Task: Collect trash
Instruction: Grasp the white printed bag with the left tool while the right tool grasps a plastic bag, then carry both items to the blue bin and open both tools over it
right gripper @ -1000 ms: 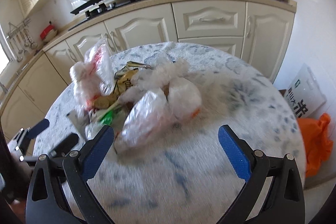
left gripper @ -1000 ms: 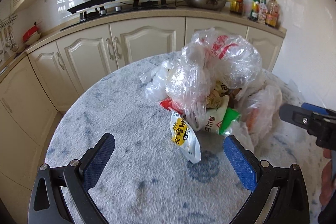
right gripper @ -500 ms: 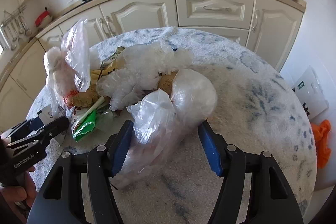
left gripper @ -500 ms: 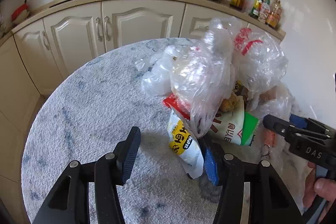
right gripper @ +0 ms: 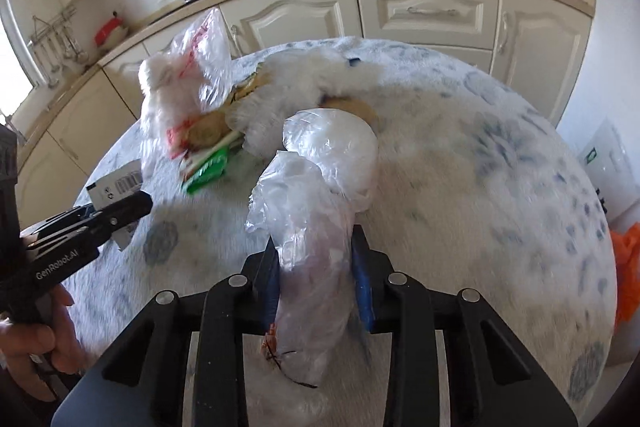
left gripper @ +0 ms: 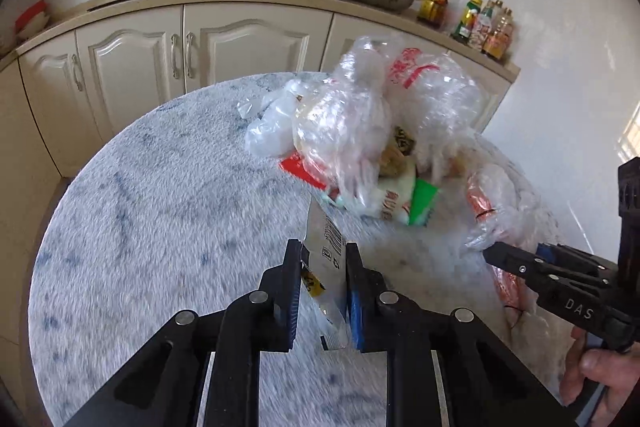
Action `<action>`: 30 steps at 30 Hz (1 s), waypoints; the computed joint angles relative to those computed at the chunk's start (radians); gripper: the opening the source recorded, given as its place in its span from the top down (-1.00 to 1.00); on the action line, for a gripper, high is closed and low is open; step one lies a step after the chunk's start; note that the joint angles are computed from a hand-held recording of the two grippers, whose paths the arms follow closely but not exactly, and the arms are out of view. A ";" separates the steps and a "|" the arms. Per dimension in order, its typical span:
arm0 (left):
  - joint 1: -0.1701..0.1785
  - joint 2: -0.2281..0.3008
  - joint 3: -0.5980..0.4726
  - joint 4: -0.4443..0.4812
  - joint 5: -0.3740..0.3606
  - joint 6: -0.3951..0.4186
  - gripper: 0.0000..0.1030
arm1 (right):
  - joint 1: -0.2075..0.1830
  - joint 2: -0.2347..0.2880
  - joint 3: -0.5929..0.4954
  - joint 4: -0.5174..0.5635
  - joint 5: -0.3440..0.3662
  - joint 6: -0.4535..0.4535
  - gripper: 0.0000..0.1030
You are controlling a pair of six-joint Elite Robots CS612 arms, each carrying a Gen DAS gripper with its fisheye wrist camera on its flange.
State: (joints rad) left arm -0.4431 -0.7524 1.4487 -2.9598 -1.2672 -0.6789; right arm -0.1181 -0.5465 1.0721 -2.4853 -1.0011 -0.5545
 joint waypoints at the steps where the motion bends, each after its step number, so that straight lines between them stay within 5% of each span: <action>1: -0.007 -0.003 0.006 -0.006 0.004 -0.001 0.69 | -0.002 -0.004 0.008 0.000 0.001 -0.005 0.40; 10: -0.059 -0.027 0.057 -0.022 0.064 -0.036 0.68 | 0.018 -0.014 0.049 -0.121 -0.089 -0.025 0.38; 16: -0.102 -0.056 0.094 -0.061 0.135 -0.012 0.68 | -0.022 -0.041 0.086 -0.068 0.030 -0.042 0.44; 30: -0.192 -0.076 0.068 -0.177 0.192 0.118 0.68 | -0.130 -0.141 0.210 -0.221 0.206 0.039 0.44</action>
